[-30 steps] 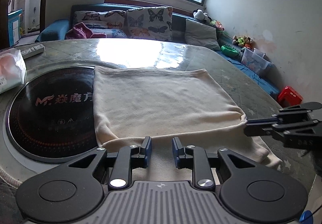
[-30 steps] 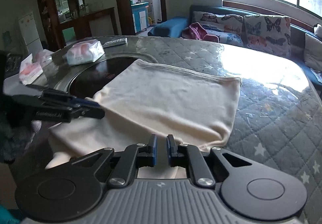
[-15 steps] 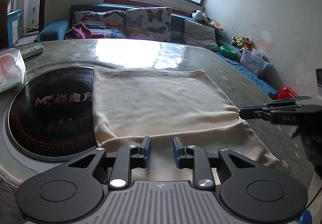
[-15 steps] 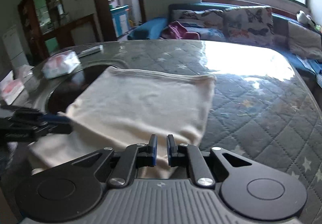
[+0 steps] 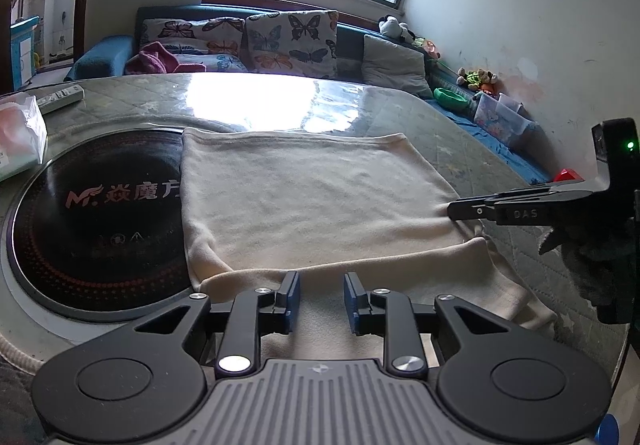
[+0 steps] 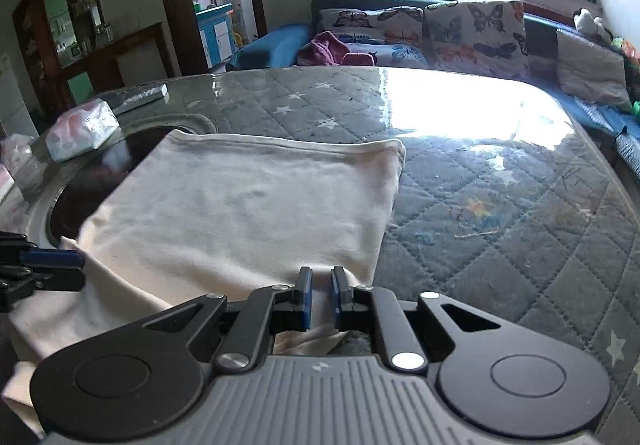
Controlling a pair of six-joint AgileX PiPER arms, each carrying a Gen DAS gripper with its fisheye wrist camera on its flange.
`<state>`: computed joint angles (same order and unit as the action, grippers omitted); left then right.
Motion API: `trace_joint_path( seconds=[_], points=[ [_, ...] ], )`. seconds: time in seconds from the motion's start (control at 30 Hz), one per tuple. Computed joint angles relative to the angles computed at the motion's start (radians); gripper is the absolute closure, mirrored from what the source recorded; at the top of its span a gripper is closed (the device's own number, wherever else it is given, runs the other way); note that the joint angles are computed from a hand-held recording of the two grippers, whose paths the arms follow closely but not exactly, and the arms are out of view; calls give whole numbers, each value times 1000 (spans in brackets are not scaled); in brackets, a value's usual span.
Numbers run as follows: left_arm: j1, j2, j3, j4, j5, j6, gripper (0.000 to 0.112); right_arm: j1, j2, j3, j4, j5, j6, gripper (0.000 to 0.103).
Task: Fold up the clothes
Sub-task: 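Lift and fold the side edge over the body with the right gripper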
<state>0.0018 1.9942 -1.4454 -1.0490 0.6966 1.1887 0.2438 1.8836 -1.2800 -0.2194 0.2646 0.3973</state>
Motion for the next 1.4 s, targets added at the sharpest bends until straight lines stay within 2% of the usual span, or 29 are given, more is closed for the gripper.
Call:
trace_joint_path(
  seconds=[0.1, 0.23, 0.47, 0.67, 0.77, 0.87, 0.97, 1.07, 1.17, 1.27, 1.4],
  points=[
    [2, -3, 2, -2, 3, 2, 84, 15, 7, -13, -129, 13, 105, 94],
    [4, -13, 12, -7, 10, 12, 84, 14, 3, -11, -77, 11, 61, 93],
    [8, -46, 62, -11, 22, 45, 84, 36, -37, 31, -220, 17, 203, 93],
    [38, -115, 135, -18, 63, 107, 83, 59, -142, 124, -85, 19, 63, 93],
    [58, -161, 179, -12, 99, 150, 79, 72, -209, 174, 50, 43, -76, 93],
    [89, -215, 233, -3, 152, 223, 75, 107, -287, 223, 121, 103, -190, 92],
    [107, -264, 289, 22, 164, 292, 74, 149, -342, 250, 134, 178, -245, 92],
    [124, -296, 341, 22, 177, 377, 72, 189, -369, 268, 140, 218, -275, 92],
    [123, -326, 402, -4, 154, 501, 69, 240, -373, 280, 140, 230, -306, 84],
    [99, -341, 458, -53, 90, 616, 69, 292, -353, 283, 48, 209, -256, 83],
    [79, -338, 497, -134, 43, 728, 69, 332, -317, 275, -21, 171, -216, 83]
  ],
)
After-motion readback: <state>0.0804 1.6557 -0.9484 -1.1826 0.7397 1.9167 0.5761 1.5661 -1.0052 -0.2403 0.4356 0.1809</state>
